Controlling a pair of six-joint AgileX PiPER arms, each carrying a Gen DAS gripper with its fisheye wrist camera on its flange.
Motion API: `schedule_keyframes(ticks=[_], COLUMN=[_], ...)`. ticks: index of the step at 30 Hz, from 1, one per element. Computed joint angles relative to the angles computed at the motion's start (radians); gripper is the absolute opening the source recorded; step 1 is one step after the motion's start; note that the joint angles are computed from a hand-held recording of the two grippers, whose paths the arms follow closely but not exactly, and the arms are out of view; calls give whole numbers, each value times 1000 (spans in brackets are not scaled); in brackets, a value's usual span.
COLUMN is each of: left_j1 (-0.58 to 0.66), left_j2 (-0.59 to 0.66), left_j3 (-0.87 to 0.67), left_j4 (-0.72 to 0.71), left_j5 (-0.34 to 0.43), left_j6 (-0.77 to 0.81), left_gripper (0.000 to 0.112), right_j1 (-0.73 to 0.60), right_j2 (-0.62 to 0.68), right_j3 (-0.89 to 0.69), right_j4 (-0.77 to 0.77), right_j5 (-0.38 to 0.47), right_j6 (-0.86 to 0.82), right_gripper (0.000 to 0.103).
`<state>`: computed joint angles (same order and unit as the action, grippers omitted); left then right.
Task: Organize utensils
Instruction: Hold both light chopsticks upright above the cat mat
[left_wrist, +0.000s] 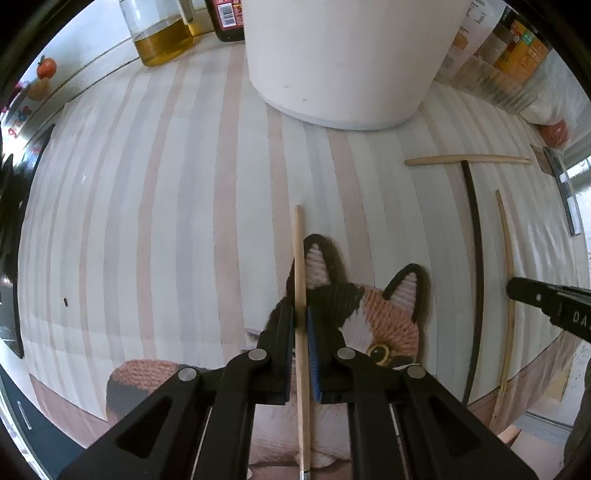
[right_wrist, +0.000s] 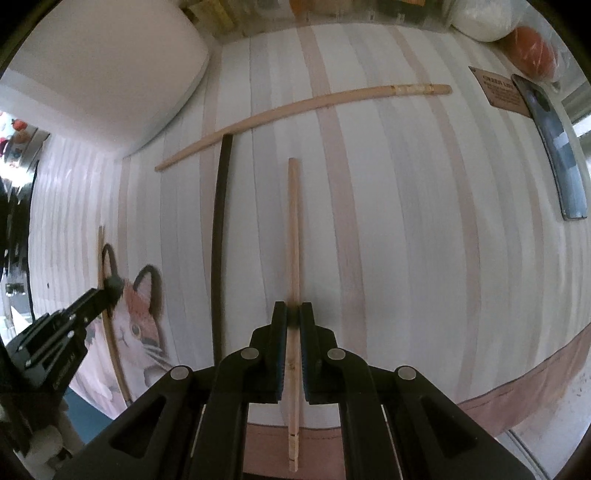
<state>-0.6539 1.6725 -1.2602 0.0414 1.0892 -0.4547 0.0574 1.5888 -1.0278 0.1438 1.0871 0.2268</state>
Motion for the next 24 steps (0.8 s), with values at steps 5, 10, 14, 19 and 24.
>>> schedule_keyframes(ticks=[5,10,14,19,24], left_j1=[9,92,151,83,36], left_j2=[21,29,32,40,87], left_j3=[-27,-39,-39,-50,-104], left_j4=[-19,-128,-224,-127,-33], left_j5=[4,16,39,37,31], left_j6=[3,92,169,132,56], left_gripper=[6,7,13,13,4], right_j1=[44,12,-14,-9,55], right_j2=[54,120,139,168,173], right_j3=[-63,-131,-160,-192,-228], right_j4=[-20,34,43,45,-37], right_j5=[23,48,54,50,69], right_j6=[59,44,15,17,63], right_gripper=[6,9,10,11,7])
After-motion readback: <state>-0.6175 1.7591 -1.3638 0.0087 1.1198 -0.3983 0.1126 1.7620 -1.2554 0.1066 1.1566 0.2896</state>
